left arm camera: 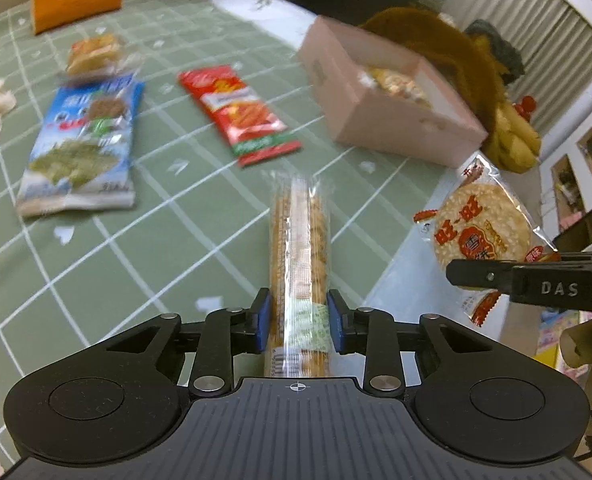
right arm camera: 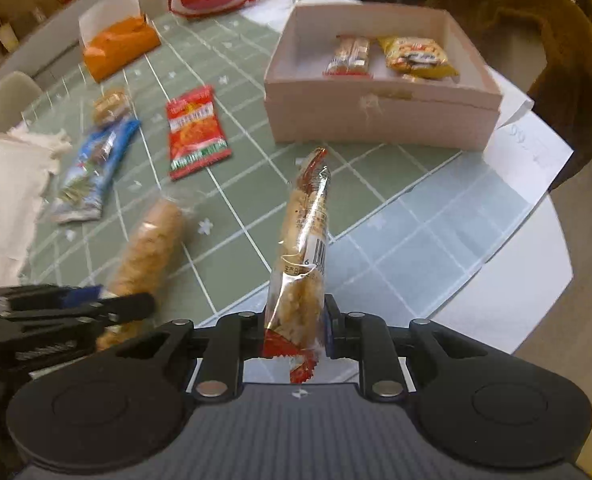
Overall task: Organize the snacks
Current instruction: 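Lift the rice cracker with the right tool while the left tool holds the biscuit stick, then drop the rice cracker and biscuit stick into the pink box, opening both tools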
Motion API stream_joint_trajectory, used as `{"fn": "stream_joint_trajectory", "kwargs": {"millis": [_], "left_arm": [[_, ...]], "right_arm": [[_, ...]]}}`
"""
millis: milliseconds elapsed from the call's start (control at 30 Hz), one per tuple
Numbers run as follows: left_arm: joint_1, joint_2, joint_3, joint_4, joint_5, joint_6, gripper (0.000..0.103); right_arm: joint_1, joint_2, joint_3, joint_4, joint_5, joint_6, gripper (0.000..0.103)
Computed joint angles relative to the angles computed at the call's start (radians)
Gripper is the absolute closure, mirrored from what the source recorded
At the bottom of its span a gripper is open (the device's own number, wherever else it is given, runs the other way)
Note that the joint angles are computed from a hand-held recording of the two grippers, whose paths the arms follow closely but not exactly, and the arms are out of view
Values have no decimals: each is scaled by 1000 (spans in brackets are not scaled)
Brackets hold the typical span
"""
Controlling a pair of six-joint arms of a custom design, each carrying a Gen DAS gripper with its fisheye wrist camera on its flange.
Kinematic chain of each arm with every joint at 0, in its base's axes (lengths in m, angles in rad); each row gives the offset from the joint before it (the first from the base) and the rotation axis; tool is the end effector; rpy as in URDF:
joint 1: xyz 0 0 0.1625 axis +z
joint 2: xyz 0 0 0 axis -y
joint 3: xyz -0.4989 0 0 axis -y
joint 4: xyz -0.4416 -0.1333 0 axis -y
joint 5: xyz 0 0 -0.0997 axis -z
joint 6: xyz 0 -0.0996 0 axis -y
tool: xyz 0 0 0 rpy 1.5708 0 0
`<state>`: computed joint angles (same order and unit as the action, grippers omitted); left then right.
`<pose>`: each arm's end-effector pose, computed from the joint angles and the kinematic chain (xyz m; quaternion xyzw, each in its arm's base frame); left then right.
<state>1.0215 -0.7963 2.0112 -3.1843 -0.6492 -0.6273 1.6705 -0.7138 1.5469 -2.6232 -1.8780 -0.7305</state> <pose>-0.1413 -0.6381 0.0884 -0.1222 0.8739 -0.3894 0.2642 0.1815 -0.7779 0.0914 0.3808 -0.9056 0.0556 0.1781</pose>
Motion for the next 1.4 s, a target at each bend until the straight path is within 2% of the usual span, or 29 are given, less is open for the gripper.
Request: {"fn": "stream_joint_trajectory", "kwargs": {"millis": [100, 300, 500, 567, 700, 800, 833, 867, 900, 933, 967, 1000, 1067, 1100, 1167, 1233, 1400], "left_arm": [[-22, -3, -23, -58, 10, 65, 70], [-51, 8, -176, -160, 35, 357, 70], [-24, 59, -401, -147, 2, 580, 70], [-4, 80, -474, -110, -21, 594, 70], [59, 130, -622, -6, -94, 550, 70], [124, 153, -704, 102, -218, 432, 68], [146, 175, -740, 120, -236, 414, 67], [160, 199, -775, 162, -220, 395, 68], [175, 221, -813, 230, -201, 365, 68], [190, 232, -829, 258, -216, 339, 68], [201, 229, -819, 245, -252, 315, 68], [208, 224, -798, 198, -278, 298, 68], [210, 201, -744, 100, -286, 303, 68], [207, 186, -713, 59, -269, 318, 68], [193, 156, -659, 20, -179, 337, 68], [183, 123, -597, 4, -81, 312, 68], [179, -1, -391, 38, 41, 76, 68]], "right_arm": [[1, -29, -17, 9, 61, 15, 84], [40, -32, -152, -2, 182, 7, 84], [88, 67, -383, 30, 184, -21, 84], [96, 119, -473, 55, 166, -39, 84], [93, 240, -684, 195, 120, -23, 84], [79, 337, -831, 301, 73, -3, 83], [77, 361, -856, 304, 49, -11, 83], [75, 390, -882, 298, 17, -31, 82], [71, 421, -919, 323, -1, -46, 79], [67, 464, -988, 390, -25, -39, 67], [65, 491, -1033, 439, -40, -8, 59], [57, 509, -1075, 491, -29, 30, 59], [39, 527, -1133, 588, 40, 95, 57], [38, 519, -1120, 586, 48, 106, 56], [39, 511, -1091, 553, 41, 100, 46], [45, 508, -1070, 542, 27, 89, 46], [71, 472, -952, 491, 31, 72, 46]]}}
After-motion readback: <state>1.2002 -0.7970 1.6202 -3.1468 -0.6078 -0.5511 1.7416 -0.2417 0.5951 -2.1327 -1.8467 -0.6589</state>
